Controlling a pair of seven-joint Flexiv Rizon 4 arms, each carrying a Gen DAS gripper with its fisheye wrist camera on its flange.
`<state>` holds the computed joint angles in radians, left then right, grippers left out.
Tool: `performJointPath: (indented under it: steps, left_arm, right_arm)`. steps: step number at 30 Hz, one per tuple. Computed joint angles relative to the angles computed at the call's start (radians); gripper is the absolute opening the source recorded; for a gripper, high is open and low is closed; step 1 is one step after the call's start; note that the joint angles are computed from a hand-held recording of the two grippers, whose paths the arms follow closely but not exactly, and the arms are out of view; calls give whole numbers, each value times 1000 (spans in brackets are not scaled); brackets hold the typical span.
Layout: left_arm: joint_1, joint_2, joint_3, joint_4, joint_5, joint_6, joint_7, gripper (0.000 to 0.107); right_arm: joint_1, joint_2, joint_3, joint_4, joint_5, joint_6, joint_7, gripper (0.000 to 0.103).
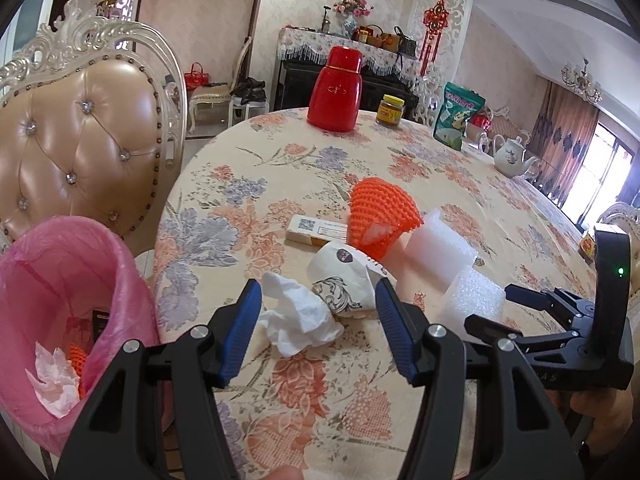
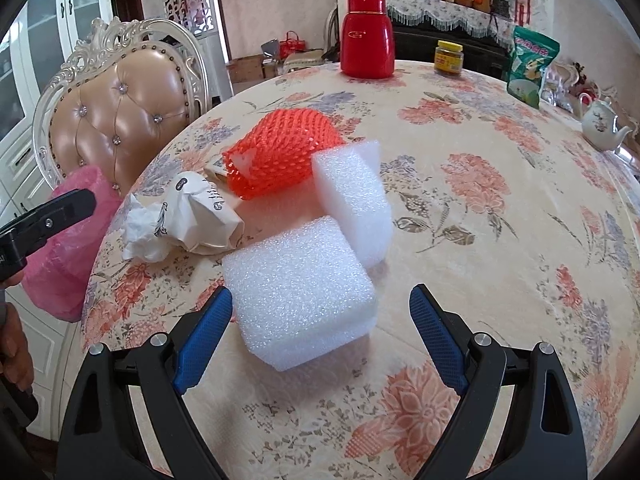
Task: Collect trash
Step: 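Grasp the white foam block with the right tool while the left tool grasps the white paper wrapper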
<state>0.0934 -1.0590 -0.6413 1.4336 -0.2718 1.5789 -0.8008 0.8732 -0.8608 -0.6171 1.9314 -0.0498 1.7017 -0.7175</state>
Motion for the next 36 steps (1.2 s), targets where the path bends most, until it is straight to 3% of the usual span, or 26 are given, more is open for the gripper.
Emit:
performJointPath:
  steps: [8,12,14,24,34,36]
  left_arm:
    - [-45,-19,29,-61,-23,-47,13,57]
    - [-66,-26,39,-84,-41,-66,28,57]
    - [-77,-27,46,-94,-51,-74,34,57]
    - [-173,-54,139,-198,-104,-146,42,57]
    - [-281,-101,300,-344,-118,-253,-20,58]
    - [-300,-109,336,-371,-110,-279,-40,73]
  right_arm:
    - [-46,0,52,-20,-9,1,-16,85]
    - [-80,8,87,-25,-23,0,-26,70]
    - [-87,11,95,-22,-22,10,-30,69]
    - [38,-18,-55,28,110,94,-37,69]
    - [92,-36,-121,42,193,108,-62,69]
    - [106,-40,-135,48,207,115,-61,69]
